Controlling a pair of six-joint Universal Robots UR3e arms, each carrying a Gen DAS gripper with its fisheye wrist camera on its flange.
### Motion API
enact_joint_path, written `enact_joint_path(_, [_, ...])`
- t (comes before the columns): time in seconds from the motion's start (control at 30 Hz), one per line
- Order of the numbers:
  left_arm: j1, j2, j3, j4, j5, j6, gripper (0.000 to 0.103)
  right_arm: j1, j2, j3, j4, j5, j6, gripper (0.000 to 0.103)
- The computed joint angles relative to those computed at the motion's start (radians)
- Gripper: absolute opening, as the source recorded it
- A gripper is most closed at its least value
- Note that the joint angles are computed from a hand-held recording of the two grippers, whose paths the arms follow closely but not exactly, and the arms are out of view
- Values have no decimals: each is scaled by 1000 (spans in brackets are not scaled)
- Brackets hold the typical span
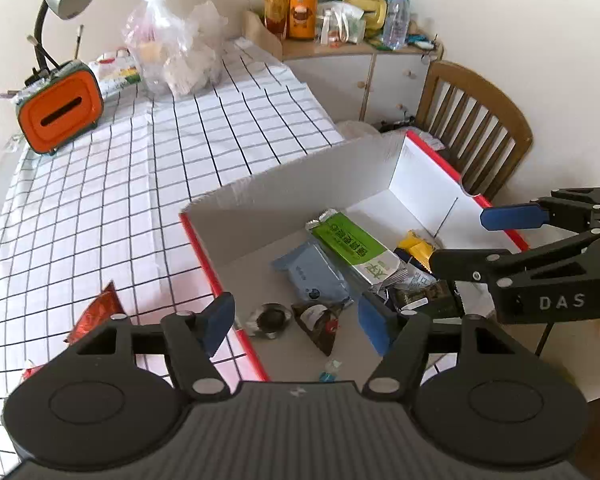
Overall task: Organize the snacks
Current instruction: 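Withdraw both tools from the box back toward the remaining snacks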
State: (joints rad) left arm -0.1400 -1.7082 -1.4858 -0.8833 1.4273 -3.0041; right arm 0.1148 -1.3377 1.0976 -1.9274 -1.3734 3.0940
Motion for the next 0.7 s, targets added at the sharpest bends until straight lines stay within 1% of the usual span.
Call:
enact_joint_path(0.13, [53, 94, -83, 16, -40, 44, 74, 40, -11, -21, -4, -1, 40, 78])
enact_joint_path(0.27, [130, 206, -176, 18, -99, 114, 77, 94, -10, -47, -9, -18, 82, 83])
enact_joint_path(0.33, [173, 258, -217, 9, -129, 144, 78, 126, -5, -64, -13, -31, 102, 87])
enact_joint_path(0.43, [264, 352, -286, -18, -195, 212, 79, 172, 8, -92, -19, -56, 139, 89])
enact_joint_path(0.53, [356, 447, -351, -47, -256, 285, 82, 216, 28, -124, -22, -58, 177, 91])
enact_joint_path(0.7, [558, 600, -425, -166, -392, 443, 85, 293, 91, -208, -23, -81, 232, 97])
